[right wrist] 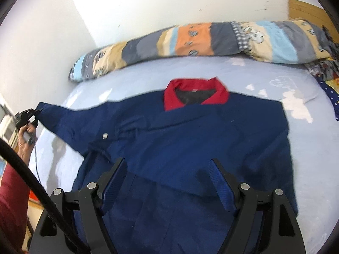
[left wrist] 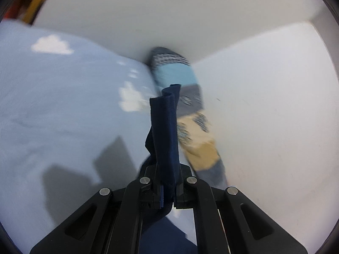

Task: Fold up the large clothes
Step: 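Lift the sleeve and fold it across the jacket front with the left gripper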

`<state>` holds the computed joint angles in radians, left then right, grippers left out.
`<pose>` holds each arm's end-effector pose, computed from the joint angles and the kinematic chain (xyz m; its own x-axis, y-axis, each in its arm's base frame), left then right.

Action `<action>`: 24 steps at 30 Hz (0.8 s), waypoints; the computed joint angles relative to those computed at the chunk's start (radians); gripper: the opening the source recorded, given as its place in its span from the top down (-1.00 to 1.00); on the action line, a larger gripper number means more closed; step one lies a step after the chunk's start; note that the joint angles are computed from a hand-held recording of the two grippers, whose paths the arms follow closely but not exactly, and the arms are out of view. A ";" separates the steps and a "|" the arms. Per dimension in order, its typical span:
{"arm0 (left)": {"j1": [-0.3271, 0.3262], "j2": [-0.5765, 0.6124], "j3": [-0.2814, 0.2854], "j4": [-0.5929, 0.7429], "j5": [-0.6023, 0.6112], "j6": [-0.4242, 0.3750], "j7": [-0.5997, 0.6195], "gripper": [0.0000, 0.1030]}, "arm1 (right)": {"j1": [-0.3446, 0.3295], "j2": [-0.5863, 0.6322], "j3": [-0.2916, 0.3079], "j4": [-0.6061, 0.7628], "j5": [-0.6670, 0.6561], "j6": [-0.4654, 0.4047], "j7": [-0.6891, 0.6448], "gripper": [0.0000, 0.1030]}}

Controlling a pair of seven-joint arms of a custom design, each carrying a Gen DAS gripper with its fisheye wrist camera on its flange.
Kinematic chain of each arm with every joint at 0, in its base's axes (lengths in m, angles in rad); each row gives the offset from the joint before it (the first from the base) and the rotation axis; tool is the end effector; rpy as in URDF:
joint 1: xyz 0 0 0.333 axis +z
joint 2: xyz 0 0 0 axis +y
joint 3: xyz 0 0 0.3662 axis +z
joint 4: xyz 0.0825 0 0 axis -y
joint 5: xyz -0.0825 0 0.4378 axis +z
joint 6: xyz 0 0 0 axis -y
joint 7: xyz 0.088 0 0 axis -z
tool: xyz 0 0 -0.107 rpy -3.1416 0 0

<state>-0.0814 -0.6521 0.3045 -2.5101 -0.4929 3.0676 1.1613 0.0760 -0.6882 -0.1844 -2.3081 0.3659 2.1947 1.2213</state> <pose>0.4013 0.1632 0.6429 0.3408 -0.4259 0.8381 -0.1073 -0.9033 -0.4154 0.4047 -0.0558 0.6852 0.2064 -0.9392 -0.2745 -0.7996 -0.0002 -0.6006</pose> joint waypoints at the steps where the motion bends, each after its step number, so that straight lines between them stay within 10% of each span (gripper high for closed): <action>1: 0.006 -0.002 -0.024 0.018 0.010 -0.021 -0.006 0.91 | -0.010 0.000 -0.002 0.005 -0.003 0.011 0.006 -0.62; 17: -0.204 0.129 -0.301 0.304 0.051 -0.191 -0.030 0.91 | -0.114 0.208 0.040 0.064 -0.202 -0.016 0.092 -0.55; 19: -0.217 0.150 -0.339 0.338 0.057 -0.209 -0.038 0.91 | -0.115 0.236 0.023 0.090 -0.169 -0.069 0.115 -0.27; 24: -0.276 0.252 -0.398 0.462 0.051 -0.225 -0.016 0.91 | -0.136 0.187 -0.006 0.112 -0.084 0.003 0.113 -0.40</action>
